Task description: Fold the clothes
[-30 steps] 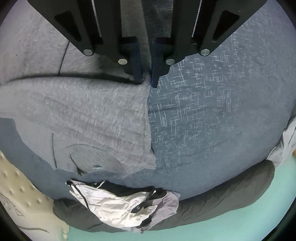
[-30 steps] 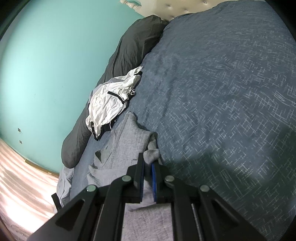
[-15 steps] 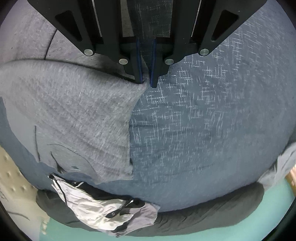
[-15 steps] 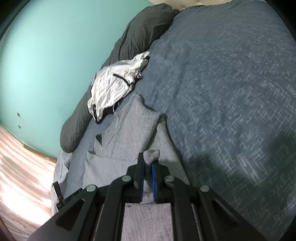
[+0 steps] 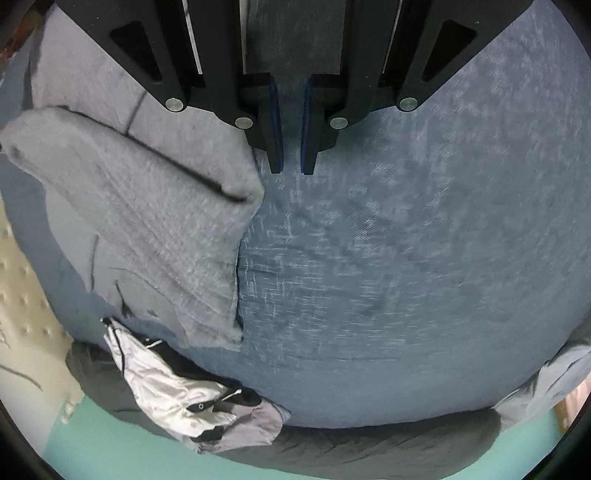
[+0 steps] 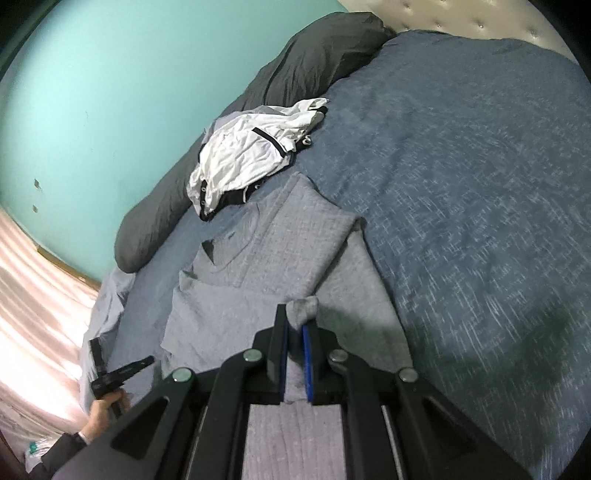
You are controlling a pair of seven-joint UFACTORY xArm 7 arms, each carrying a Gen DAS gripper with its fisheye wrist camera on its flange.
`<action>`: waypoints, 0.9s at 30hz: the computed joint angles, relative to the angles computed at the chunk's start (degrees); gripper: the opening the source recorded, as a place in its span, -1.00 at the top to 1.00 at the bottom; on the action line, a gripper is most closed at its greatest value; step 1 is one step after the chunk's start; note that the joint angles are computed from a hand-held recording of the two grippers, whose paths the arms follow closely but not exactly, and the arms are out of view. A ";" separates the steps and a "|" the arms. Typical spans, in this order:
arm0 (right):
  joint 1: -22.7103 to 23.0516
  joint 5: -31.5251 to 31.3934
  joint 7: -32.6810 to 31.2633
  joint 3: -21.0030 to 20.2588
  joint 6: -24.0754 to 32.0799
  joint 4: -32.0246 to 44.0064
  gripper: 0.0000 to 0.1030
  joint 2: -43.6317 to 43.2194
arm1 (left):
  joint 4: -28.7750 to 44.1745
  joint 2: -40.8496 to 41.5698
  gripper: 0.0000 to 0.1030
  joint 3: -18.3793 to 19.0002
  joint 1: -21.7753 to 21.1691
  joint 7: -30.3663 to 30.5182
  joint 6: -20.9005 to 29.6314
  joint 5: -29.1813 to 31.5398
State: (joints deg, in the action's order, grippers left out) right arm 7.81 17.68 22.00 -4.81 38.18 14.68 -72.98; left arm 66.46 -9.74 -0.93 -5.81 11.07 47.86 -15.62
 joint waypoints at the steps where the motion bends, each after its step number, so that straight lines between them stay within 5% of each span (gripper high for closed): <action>1: -0.42 -0.24 0.71 0.54 1.35 0.30 0.88 -0.57 | -0.67 -1.02 0.77 0.38 0.16 0.63 0.36 -0.33; 17: -5.89 -0.26 12.42 0.52 16.07 0.59 0.88 -5.23 | -6.95 -15.39 0.77 5.03 -0.40 9.12 5.86 -5.07; 27: -7.17 0.60 13.59 -0.60 15.65 -4.86 0.82 -6.54 | -8.05 -17.11 0.77 5.56 -1.07 10.75 6.33 -6.83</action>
State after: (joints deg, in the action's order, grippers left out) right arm 0.64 18.28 35.59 -5.41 53.83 9.82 -79.52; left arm 58.41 -26.85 4.62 -6.88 21.82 54.19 -22.45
